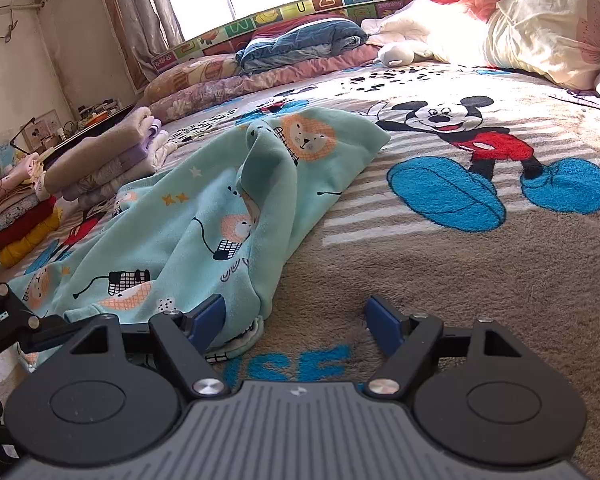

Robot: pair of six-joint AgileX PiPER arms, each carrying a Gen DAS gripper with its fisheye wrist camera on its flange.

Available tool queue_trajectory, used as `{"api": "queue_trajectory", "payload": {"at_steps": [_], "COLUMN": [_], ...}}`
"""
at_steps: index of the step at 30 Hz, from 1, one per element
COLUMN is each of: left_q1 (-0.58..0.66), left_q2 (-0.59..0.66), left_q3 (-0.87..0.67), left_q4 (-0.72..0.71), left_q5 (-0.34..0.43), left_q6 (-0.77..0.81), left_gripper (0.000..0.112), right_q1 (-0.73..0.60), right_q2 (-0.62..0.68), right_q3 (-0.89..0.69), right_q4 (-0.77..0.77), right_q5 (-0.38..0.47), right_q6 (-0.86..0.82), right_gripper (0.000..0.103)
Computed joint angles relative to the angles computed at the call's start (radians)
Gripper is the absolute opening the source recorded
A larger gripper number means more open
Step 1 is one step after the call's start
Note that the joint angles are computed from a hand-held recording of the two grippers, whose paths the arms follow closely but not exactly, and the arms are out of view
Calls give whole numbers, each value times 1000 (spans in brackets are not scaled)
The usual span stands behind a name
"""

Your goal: Fold clothes

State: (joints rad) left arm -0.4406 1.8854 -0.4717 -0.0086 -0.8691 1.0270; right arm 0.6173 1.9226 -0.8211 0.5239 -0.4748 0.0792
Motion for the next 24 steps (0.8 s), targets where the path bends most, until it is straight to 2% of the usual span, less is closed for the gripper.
{"api": "queue_trajectory", "payload": {"at_steps": [4, 8, 11, 14, 19, 24], "left_q1": [-31, -81, -138, -152, -152, -119], "left_q2": [9, 61, 98, 86, -8, -65], "left_q3": [-9, -18, -32, -32, 17, 22], "left_q4": [-79, -173, -262, -269, -197, -143], "left_q5": [-14, -83, -128, -128, -37, 58], "left_q6": [99, 182, 233, 201, 169, 93], "left_gripper": [31, 27, 13, 11, 10, 11], "right_q1": [-22, -50, -58, -73, -148, -229], "right_q2": [-1, -1, 1, -1, -8, 13], "right_q3": [13, 33, 38, 56, 132, 174], "right_q4": [-78, -182, -209, -267, -472, -623], "right_q5": [-9, -33, -41, -69, -202, -320], "right_q6": [94, 225, 259, 340, 644, 869], "right_gripper": [77, 77, 77, 77, 76, 76]}}
